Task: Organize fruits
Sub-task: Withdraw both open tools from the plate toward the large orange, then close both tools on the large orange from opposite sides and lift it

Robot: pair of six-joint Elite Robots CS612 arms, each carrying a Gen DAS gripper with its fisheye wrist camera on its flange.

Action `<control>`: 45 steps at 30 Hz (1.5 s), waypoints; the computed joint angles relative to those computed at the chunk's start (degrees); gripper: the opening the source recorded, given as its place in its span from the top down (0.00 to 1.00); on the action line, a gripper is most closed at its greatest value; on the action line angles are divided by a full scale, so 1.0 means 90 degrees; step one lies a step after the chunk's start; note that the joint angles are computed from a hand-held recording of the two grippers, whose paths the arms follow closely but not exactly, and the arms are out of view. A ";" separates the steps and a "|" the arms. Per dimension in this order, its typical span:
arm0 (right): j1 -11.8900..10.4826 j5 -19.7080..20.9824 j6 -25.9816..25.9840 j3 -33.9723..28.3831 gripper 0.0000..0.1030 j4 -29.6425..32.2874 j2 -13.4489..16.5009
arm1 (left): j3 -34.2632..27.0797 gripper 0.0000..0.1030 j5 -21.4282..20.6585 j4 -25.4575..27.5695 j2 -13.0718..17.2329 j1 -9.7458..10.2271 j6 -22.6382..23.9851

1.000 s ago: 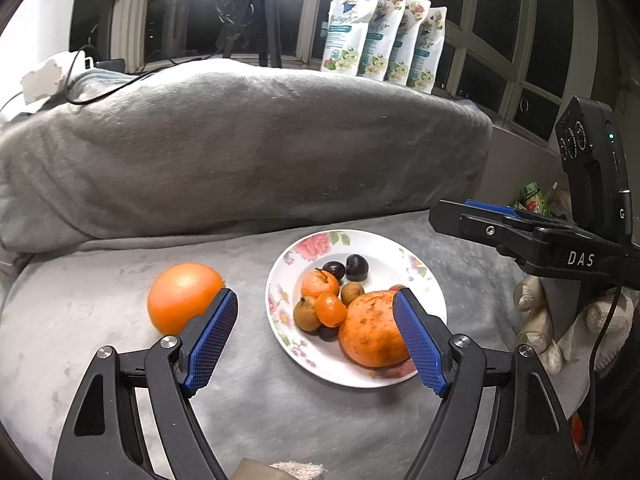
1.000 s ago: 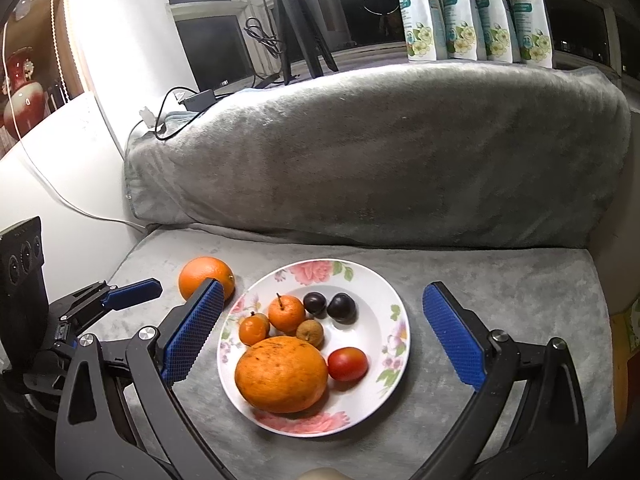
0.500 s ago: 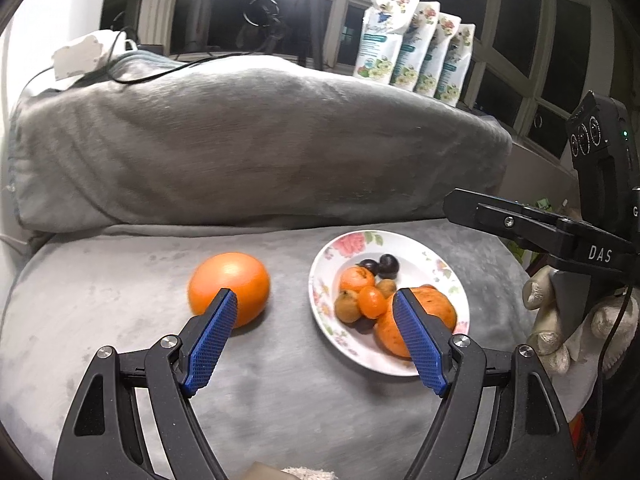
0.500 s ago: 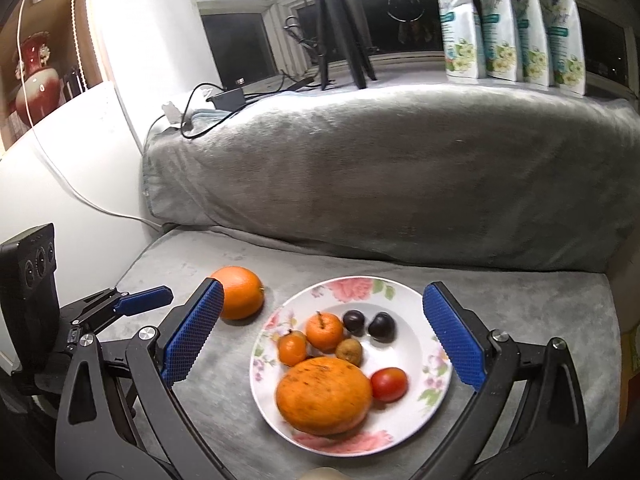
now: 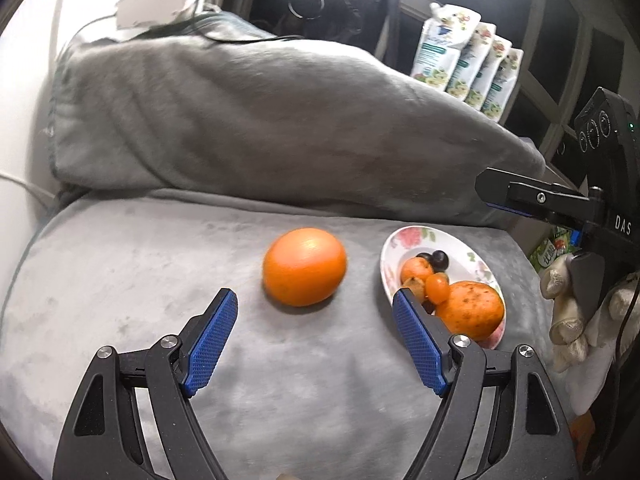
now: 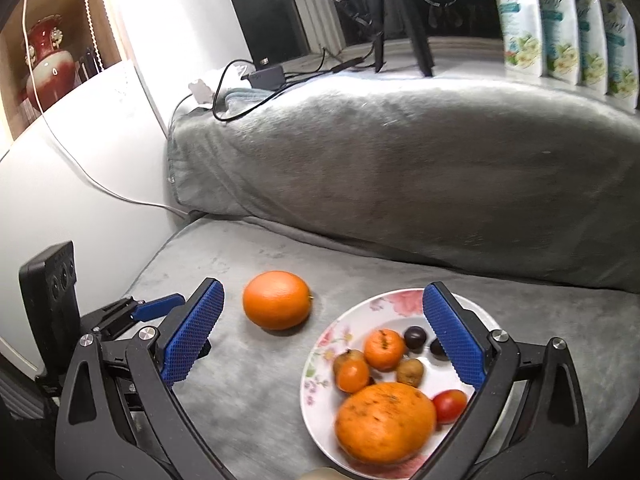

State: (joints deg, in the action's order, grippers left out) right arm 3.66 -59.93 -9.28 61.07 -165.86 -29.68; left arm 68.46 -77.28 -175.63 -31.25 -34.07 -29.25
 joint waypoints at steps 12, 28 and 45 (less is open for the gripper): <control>0.0165 0.0343 -0.0183 -0.1117 0.01 0.1846 0.0482 | -0.0144 0.24 -0.0592 0.0071 0.0186 0.0178 -0.0425; 0.0332 0.0444 -0.0227 -0.2329 0.01 0.3574 0.1113 | -0.0344 0.31 -0.1301 0.0013 0.0385 0.0343 -0.0837; 0.0408 0.0321 -0.0177 -0.3258 0.12 0.4520 0.1606 | -0.0751 0.44 -0.1751 0.0256 0.0619 0.0423 -0.1007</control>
State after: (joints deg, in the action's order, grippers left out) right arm 7.33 -57.04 -10.87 31.75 -125.18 -15.23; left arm 61.70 -93.04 -173.33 -25.68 -30.26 -38.31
